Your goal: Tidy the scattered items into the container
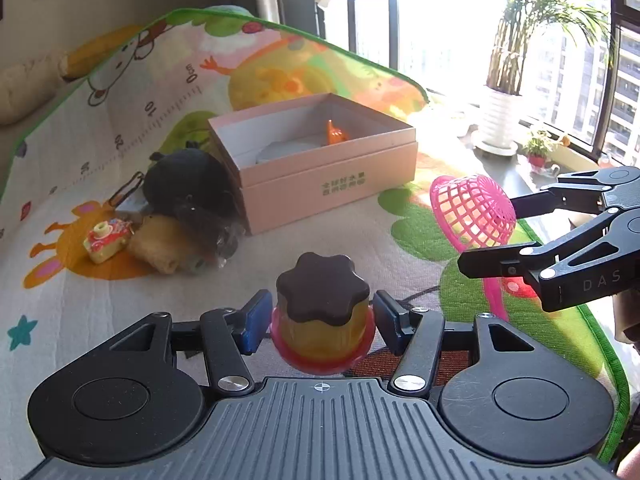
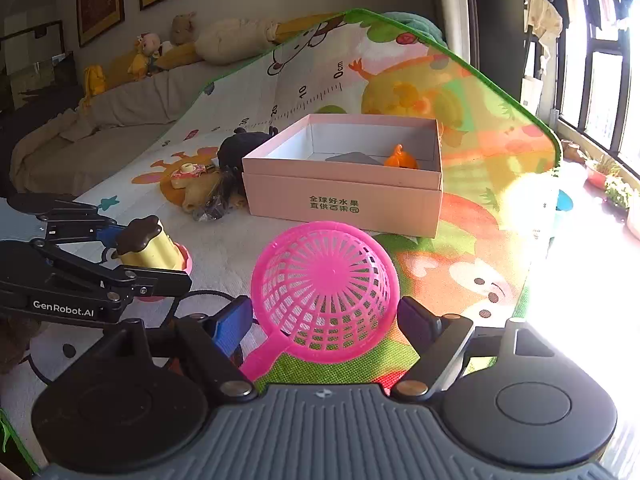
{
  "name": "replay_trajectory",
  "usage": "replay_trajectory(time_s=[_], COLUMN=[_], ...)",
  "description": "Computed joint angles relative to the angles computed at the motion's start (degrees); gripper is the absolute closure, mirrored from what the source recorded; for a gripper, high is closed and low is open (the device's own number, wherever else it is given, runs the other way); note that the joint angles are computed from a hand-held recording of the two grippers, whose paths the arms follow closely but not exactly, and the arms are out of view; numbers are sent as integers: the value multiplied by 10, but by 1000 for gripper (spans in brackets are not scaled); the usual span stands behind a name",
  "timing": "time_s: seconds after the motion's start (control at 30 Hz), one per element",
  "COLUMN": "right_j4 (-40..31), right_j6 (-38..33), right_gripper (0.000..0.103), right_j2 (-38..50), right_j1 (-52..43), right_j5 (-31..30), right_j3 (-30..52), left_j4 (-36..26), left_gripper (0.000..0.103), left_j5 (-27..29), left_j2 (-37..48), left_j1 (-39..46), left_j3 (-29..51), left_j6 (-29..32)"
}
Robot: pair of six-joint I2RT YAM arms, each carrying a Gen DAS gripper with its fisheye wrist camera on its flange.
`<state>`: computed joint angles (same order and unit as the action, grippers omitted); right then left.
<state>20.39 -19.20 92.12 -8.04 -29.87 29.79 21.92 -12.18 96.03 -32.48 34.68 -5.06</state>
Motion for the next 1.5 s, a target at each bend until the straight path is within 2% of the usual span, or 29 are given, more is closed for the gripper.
replay_trajectory(time_s=[0.17, 0.3, 0.33, 0.37, 0.53, 0.6, 0.67, 0.73, 0.8, 0.83, 0.87, 0.97, 1.1, 1.2, 1.3, 1.4, 1.5], right_j4=[-4, -8, -8, -11, -29, -54, -67, -54, -36, -33, -30, -15, -6, 5, 6, 0, -10], right_j6=[-20, -24, -23, -22, -30, -45, -71, -76, -77, -74, -68, -51, -42, -23, -14, -17, -24], right_gripper=[23, 23, 24, 24, 27, 27, 24, 17, 17, 17, 17, 16, 16, 16, 16, 16, 22], right_j2=[-19, -25, -29, -33, -36, -33, -26, -13, 7, 15, 25, 37, 51, 69, 78, 85, 89], right_j1=[-4, 4, 5, 5, 1, 5, 3, 11, 22, 25, 27, 30, 22, 24, 23, 26, 33], right_j5=[-25, -8, -6, -6, -10, 2, -6, 12, 30, 33, 37, 45, 37, 50, 46, 39, 43], right_j3=[-8, -1, 1, 3, 32, 44, 41, 30, 23, 25, 28, 29, 28, 33, 38, 46, 53], left_j4=[5, 12, 15, 17, 12, 22, 35, 35, 31, 29, 27, 22, -18, -55, -66, -66, -60], left_gripper=[42, 42, 50, 52, 53, 50, 41, 38, 35, 31, 22, 9, 9, 15, 25, 45, 46], left_j5=[9, 13, 19, 28, 48, 69, 72, 80, 78, 75, 75, 76, 65, 57, 41, 24, 21], left_j2=[-10, -16, -19, -19, -4, -18, -23, -14, 2, 8, 14, 39, 123, 175, 202, 214, 196], left_j1=[8, 14, 18, 25, 59, 68, 68, 71, 70, 68, 67, 64, 55, 52, 48, 48, 47], left_j3=[0, 7, 10, 16, 43, 20, -1, -7, -2, 3, 8, 39, 140, 203, 231, 240, 218], left_j6=[2, 16, 21, 25, 25, 27, 28, 16, 11, 10, 7, -15, -51, -59, -48, -38, -26])
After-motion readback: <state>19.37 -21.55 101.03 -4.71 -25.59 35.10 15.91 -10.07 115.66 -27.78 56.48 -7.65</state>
